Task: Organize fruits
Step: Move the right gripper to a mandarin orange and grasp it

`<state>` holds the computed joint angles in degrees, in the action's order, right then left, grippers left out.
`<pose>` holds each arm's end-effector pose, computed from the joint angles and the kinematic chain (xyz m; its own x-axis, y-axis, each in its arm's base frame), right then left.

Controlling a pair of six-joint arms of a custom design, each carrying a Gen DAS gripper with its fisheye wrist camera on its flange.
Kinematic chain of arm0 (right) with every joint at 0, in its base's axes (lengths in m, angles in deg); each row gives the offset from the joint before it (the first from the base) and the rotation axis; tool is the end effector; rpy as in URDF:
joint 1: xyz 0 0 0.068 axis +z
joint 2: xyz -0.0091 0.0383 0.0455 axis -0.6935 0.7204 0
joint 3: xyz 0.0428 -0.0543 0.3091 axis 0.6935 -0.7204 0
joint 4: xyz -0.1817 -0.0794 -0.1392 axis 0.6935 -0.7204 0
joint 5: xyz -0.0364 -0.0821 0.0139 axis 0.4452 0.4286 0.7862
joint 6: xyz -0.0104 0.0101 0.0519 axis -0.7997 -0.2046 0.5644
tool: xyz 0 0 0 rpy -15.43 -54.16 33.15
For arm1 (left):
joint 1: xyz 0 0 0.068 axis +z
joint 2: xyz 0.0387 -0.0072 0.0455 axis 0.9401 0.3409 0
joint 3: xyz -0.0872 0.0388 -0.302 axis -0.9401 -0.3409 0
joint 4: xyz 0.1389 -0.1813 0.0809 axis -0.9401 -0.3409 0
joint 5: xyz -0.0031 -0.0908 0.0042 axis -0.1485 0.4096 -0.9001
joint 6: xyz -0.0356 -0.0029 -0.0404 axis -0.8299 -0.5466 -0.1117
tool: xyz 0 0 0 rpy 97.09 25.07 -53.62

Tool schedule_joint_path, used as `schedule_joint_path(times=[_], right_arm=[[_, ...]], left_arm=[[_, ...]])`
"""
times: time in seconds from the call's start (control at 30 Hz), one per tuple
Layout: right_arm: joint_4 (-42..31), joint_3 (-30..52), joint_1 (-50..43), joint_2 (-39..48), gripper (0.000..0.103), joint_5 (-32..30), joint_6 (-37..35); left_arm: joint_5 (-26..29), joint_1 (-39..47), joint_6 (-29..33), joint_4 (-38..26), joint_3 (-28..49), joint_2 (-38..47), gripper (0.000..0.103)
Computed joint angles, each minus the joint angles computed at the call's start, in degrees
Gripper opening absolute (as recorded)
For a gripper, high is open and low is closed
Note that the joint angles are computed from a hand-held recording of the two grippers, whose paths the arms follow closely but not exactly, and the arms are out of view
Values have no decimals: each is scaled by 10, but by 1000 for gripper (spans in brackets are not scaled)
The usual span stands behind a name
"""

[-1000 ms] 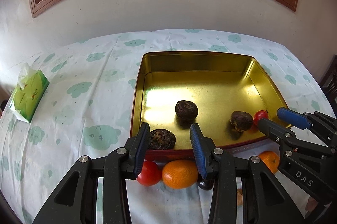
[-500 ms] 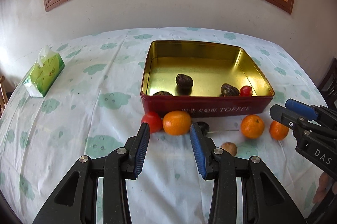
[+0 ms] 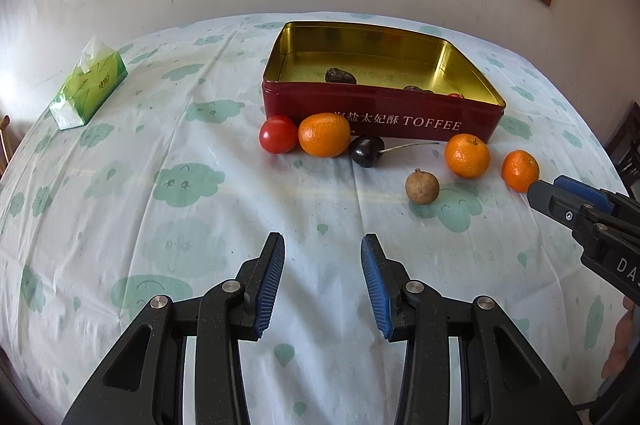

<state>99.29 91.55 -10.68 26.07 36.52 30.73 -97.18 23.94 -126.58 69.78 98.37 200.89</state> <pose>0.2250 0.1382 0.0799 -0.7869 -0.0435 -0.6155 -0.1191 0.9895 0.0824 0.2018 -0.1905 0.0505 -0.7924 0.0242 -0.6096 0.0731 0.9958 -0.0555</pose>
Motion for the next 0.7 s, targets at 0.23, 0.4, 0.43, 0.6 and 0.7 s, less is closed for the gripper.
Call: schedule_joint_path(times=[0.23, 0.4, 0.43, 0.6, 0.7], right_arm=[[33, -36, 15, 7, 42, 6, 21], [46, -53, 28, 4, 42, 14, 29], [47, -55, 30, 2, 42, 16, 31], [55, -68, 37, -8, 42, 23, 35], [58, -70, 37, -9, 42, 23, 36]], left_arm=[[-24, -25, -26, -3, -13, -7, 41], [-31, -45, -41, -8, -16, -6, 41], [-33, -49, -44, -10, -17, -7, 41], [-43, -65, -53, -18, -17, -12, 41], [-47, -68, -55, -22, -16, -15, 41]])
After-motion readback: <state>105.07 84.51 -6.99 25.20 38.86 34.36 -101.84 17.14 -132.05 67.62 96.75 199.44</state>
